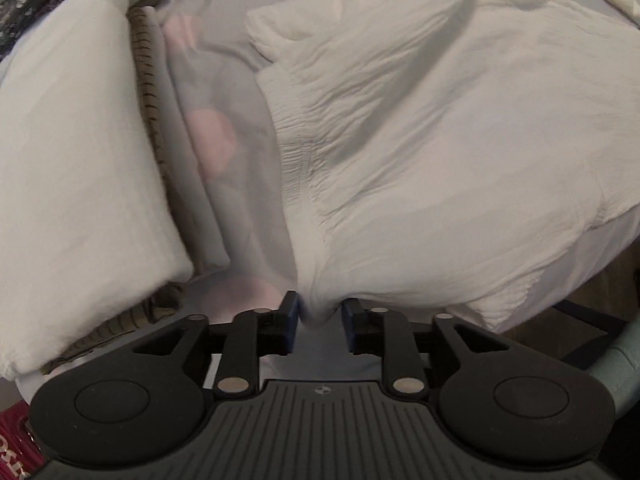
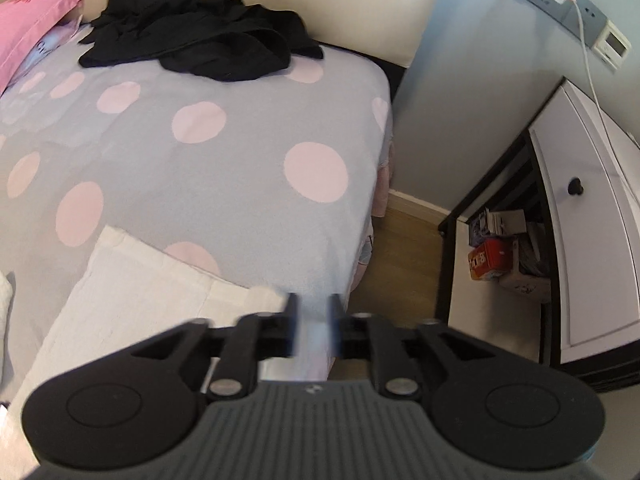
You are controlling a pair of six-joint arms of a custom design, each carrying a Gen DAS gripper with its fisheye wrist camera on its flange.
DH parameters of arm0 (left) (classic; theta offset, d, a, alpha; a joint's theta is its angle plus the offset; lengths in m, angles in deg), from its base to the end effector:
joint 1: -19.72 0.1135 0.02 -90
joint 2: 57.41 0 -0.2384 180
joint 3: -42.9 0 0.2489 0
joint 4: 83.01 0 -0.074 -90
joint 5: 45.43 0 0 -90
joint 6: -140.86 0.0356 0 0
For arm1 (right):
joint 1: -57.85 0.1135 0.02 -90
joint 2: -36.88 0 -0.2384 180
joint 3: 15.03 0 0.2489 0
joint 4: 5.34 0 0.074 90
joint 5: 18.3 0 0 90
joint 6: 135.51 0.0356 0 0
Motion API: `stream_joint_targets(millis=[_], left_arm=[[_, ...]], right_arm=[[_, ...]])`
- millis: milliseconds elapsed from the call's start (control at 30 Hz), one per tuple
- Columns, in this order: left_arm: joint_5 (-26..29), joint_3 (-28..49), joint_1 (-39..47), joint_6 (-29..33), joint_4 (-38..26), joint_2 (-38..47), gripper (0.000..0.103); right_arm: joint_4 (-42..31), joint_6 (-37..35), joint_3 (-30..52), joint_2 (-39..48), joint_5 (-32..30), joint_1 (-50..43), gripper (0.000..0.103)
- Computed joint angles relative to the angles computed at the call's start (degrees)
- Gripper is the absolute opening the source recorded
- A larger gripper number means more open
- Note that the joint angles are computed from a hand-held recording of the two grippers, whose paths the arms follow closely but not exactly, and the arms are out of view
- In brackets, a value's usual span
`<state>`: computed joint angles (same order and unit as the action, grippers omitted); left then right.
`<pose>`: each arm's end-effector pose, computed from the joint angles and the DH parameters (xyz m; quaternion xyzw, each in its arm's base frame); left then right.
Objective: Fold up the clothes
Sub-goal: 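Pull the shirt taut with both tools, then open both tools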
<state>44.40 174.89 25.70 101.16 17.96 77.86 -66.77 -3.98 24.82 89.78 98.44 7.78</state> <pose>0.4501 0.0472 0.1584 0.3763 0.9241 0.0329 0.0584 0.0821 -0.1230 0.1455 0.7129 0.6497 -0.2383 0.1139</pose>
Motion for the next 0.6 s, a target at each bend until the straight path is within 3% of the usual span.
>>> stream_joint_targets(millis=[67, 200, 333, 467, 600], left_arm=[[1.4, 1.4, 0.6, -0.2, -1.2, 0.1, 0.028], [6.3, 7.5, 2.2, 1.5, -8.1, 0.9, 0.050], [10.0, 14.0, 2.3, 2.0, -13.1, 2.2, 0.051], [11.3, 20.9, 0.3, -4.2, -11.3, 5.6, 0.051], [13.2, 42.1, -1.3, -10.8, -15.8, 17.7, 0.051]], right_arm=[[-1.1, 1.9, 0.4, 0.0, 1.1, 0.1, 0.033], [-3.5, 6.9, 1.4, -0.8, 5.8, 2.5, 0.045], [-5.4, 10.0, 2.7, -0.5, 10.7, 6.2, 0.050], [-4.6, 10.7, 3.0, -2.1, 9.7, 8.8, 0.052], [-2.2, 10.3, 3.1, -3.3, 5.7, 11.5, 0.052]])
